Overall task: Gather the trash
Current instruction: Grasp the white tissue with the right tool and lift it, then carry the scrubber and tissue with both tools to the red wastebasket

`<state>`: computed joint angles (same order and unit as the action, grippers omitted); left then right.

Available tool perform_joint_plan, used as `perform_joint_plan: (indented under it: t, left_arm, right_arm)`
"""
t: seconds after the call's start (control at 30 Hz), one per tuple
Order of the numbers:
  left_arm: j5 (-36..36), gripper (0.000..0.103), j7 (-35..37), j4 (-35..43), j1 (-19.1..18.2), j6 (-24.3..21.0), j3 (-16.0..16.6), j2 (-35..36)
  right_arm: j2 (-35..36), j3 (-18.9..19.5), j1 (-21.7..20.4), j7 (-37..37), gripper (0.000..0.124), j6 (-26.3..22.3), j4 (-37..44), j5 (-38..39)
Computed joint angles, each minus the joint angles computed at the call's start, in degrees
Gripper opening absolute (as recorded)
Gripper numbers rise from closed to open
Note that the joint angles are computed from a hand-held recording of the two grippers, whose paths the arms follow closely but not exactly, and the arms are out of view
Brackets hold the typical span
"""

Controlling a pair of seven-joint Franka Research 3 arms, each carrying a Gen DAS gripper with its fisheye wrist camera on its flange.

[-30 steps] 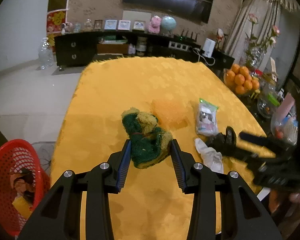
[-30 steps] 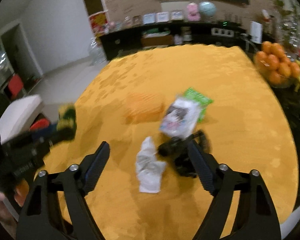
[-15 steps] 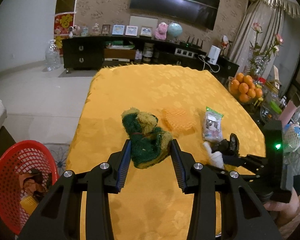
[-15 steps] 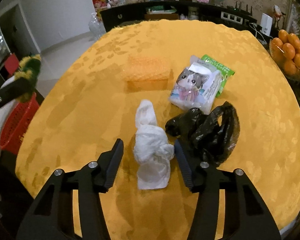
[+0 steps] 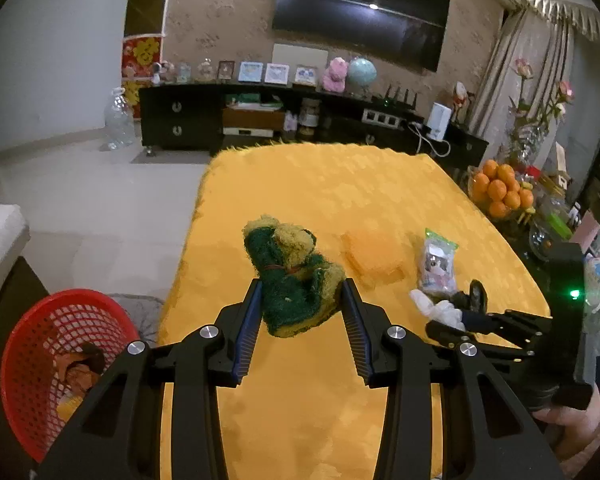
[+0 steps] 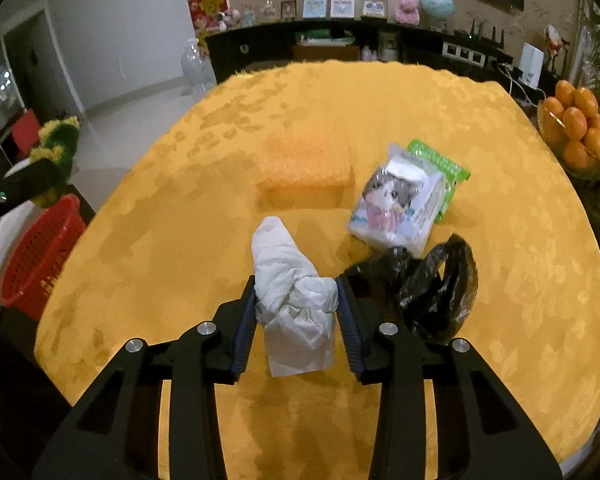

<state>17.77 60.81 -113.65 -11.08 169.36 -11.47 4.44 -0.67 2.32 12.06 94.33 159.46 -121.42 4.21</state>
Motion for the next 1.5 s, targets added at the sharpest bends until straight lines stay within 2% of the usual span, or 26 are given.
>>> perform_joint_plan:
  t: [0.43,0.83,1.1,1.5]
  left_arm:
    - [13.0,0.038,-11.4,-2.3,1.5,1.5,1.7,-4.4]
    - [24.2,0.038,-21.3,-3.4,5.1,0.1,0.9,-7.6]
    - [28.6,0.038,-25.1,-4.6,7.0,-1.1,0.5,-9.5]
    - [30.1,0.038,-27.3,-7.2,9.7,-2.5,0.6,-12.5]
  right_arm:
    - [-2.6,1.2,-0.2,5.6,0.037,5.3,0.1,-6.3]
    - [-2.7,2.2,1.0,5.6,0.037,7.2,1.8,-5.4]
    - [-1.9,2.7,2.3,5.0,0.037,7.9,3.8,-4.3]
    - [1.8,2.8,5.2,3.3,0.037,6.4,9.3,-2.8]
